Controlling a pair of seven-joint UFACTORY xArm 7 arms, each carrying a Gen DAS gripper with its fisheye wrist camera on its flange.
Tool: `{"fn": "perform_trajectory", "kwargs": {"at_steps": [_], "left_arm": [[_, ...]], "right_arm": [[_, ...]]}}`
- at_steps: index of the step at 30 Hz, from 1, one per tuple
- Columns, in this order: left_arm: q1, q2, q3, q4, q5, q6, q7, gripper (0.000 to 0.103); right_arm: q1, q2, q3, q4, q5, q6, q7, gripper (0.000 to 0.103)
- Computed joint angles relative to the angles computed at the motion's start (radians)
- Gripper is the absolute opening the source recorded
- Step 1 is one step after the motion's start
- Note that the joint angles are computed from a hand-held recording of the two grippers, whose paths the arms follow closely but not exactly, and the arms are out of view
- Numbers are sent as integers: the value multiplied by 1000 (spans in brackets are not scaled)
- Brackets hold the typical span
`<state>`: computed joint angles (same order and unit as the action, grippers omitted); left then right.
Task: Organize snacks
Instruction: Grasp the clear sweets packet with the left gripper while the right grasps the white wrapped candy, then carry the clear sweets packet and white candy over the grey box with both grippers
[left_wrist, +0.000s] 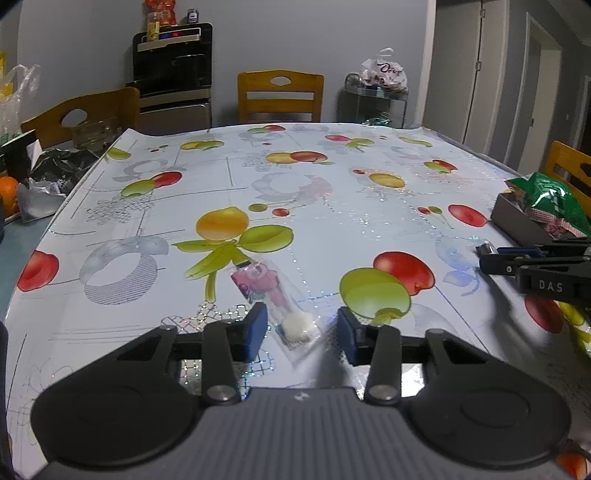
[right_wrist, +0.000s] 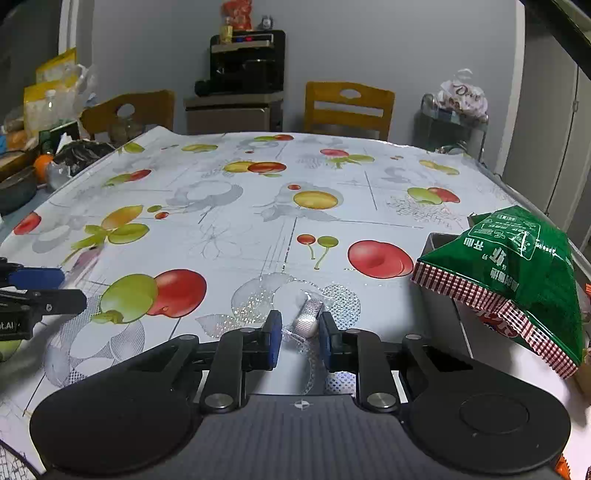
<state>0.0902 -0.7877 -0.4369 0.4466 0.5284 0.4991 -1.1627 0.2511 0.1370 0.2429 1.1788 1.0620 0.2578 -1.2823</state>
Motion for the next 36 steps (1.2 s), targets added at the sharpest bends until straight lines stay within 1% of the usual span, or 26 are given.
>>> {"fn": "perform_trajectory", "kwargs": {"at_steps": [1,3,4,5,6,15,20,24,28,31,36], "left_arm": [[-3,-2,4,-2,-1,-3,2,33],[-8,-4,9,-5,-4,-10,5,31],[-8,-6,9,-7,-6,-12,6,26],[-12,-8,12,-9,-8,-18,8,18],[-17,-9,19,-13,-13,-27,12,17],[-30,-11,21,-19,-49,-58,35,16],[-34,-11,18,-15,-65,-68,49,16],[-33,-18,12,-7,-71,-79,61,16],[-28,-27,3,7,-76,-91,69,16],[-27,-28,-6,29,-79,-99,82,16],[-13,5,-34,90,-72,-136,108,16]], "right_arm": [[-2,-2,0,-1,4,6,-1,23],[-6,-8,-3,-5,14,17,-8,23],[-7,-10,-4,-6,21,20,-12,23],[-8,-14,-6,-9,31,24,-17,23],[-8,-16,-9,-10,35,33,-18,23],[-4,-51,-35,-35,109,82,-72,23],[5,-88,-55,-54,158,126,-134,23],[7,-122,-80,-64,222,185,-202,23],[5,-153,-108,-73,237,251,-213,23],[2,-182,-127,-84,264,285,-242,23],[-13,-228,-166,-101,306,342,-286,23]]}}
